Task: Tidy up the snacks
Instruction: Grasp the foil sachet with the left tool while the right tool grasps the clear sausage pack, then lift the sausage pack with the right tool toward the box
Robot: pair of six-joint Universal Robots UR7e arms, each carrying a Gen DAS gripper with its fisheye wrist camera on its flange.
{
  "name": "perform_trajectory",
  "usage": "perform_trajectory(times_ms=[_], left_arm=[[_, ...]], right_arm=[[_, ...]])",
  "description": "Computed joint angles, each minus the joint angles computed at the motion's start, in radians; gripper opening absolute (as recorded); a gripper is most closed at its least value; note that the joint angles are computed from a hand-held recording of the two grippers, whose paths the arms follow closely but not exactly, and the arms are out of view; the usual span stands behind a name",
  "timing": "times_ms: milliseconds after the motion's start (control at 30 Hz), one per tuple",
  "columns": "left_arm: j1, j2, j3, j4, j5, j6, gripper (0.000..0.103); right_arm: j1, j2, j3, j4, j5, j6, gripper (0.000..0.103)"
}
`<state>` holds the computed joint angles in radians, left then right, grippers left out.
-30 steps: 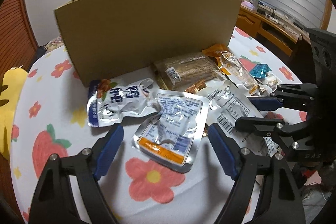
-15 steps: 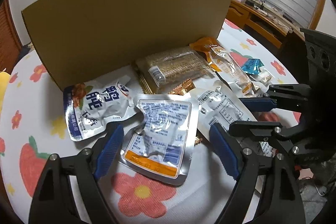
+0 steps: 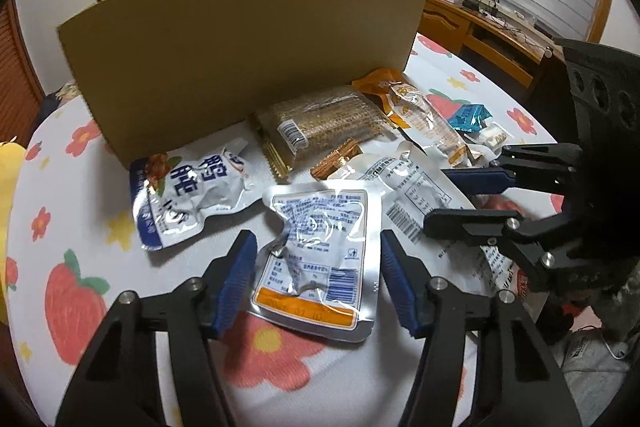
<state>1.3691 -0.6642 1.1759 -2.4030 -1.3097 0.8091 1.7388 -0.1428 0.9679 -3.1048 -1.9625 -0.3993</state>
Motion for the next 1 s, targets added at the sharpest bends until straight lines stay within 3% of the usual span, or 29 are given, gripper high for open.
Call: perform_trajectory(times_ms=[333,467,633,700,800,867,900,1000], left_arm=[[0.005,-0.01,-0.003,0.01,0.001,0.0,0.055],[0.008,-0.008,-0.012,0.025,-0.009,-0.009,0.055],[0.013,-0.01,-0.019,0.031,-0.023,-0.028,0.055],[0.017,-0.015,-0.014,0.027,-0.03,-0.029,0.055],[0.022,-0.024,-0.006,0.021,-0.039,-0.038,0.055],[0.024,-0.028,-0.002,0.013,-0.042,-0.042,0.053],[0.026,-0.033,0.002,0.01,-0.056,-0.04,0.039],[0.021,-0.049,0.018,-0.011,-0.061,-0.036,0.032]], right_arm=[[0.017,0.034,-0.08,0.079,-0.032,-0.033,0.042],[0.019,0.058,-0.141,0.186,-0.043,-0.043,0.054],[0.028,0.103,-0.228,0.254,-0.072,-0.077,0.056],[0.033,0.116,-0.241,0.242,-0.095,-0.098,0.044],[0.029,0.091,-0.191,0.174,-0.061,-0.09,0.023],[0.027,0.073,-0.162,0.142,-0.04,-0.081,0.02],[0.027,0.073,-0.158,0.128,-0.043,-0.087,0.02],[0.026,0.065,-0.139,0.105,-0.032,-0.08,0.018]])
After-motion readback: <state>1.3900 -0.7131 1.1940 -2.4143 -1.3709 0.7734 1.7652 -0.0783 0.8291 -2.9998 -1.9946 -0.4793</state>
